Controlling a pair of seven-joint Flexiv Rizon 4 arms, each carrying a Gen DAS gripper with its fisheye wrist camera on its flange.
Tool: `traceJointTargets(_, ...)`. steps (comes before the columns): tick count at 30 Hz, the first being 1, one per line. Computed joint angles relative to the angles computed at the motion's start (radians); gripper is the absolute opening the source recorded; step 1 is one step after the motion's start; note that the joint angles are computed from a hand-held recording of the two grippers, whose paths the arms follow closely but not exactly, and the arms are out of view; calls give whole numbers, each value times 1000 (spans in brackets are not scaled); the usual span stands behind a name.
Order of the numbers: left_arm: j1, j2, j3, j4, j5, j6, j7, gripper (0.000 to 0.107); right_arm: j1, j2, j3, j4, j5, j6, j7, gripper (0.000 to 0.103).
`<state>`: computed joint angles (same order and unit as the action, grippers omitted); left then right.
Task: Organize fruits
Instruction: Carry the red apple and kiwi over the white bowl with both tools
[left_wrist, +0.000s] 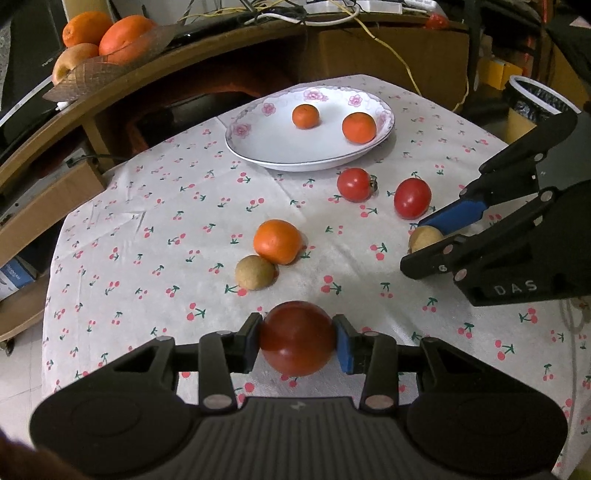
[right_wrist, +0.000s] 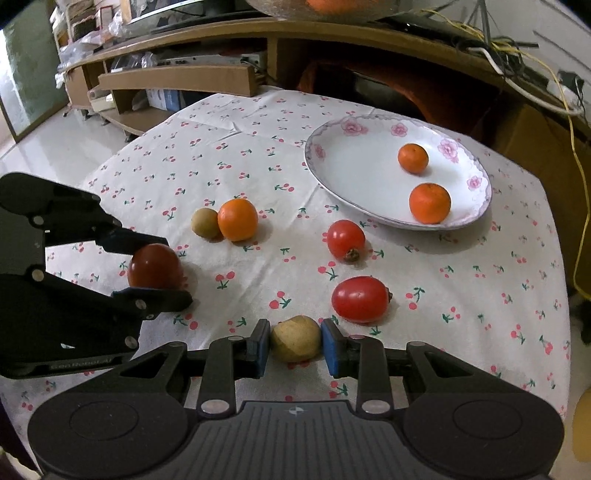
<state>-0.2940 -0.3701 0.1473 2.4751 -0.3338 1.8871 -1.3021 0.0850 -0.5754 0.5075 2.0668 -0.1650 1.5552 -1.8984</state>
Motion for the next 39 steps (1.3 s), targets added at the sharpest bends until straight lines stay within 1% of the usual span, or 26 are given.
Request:
traceJointTargets(1,15,5,-11,-3,5,-13,-2,45,-7,1,6,-2,3,-7,0,29)
traceJointTargets(3,88,18,-68,-10,38,-35,-27,45,-26,0,28,-8,14,-24,-3,29)
traceJointTargets(4,108,20,-84,-15,52,-37,-37,45,-32,1,36,-12,23,-30,-4,29)
traceJointTargets(7,121,21,-92,-42,84,-27,-49,45,-57,2,66,-28,51,-26,-15,29)
traceJointTargets(9,147,19,-111,-70,100,-33,-64,45,-69,0,82,-48,70,-16,-14,29)
traceJointTargets(13,33,-22,-3,-155,58,-48,-47,45,-49,-12,63,-97,78,18,16,29)
traceJointTargets(18,-21,-80,58,-249,31,-77,-28,45,13,-42,-12,-158,51,36,75,29)
traceJointTargets(22,-28,-126,78,-313,32,-107,-20,45,61,-63,-77,-192,22,40,128,29)
traceJointTargets(25,-31,-158,92,-350,42,-111,-23,45,77,-89,-99,-226,6,25,161,29)
traceJointTargets(27,-34,-173,101,-369,45,-114,-23,45,76,-101,-102,-245,-2,18,173,29)
traceJointTargets(30,-1,-179,72,-380,56,-113,-27,45,76,-118,-101,-272,-9,5,190,29)
traceJointTargets(36,-4,-211,85,-422,62,-129,-35,45,73,-141,-94,-300,-20,9,185,29)
traceJointTargets(38,-10,-219,96,-432,65,-134,-38,45,103,-141,-131,-297,-34,36,187,30)
traceJointTargets(39,-13,-225,101,-439,65,-138,-40,45,107,-144,-135,-300,-43,40,186,30)
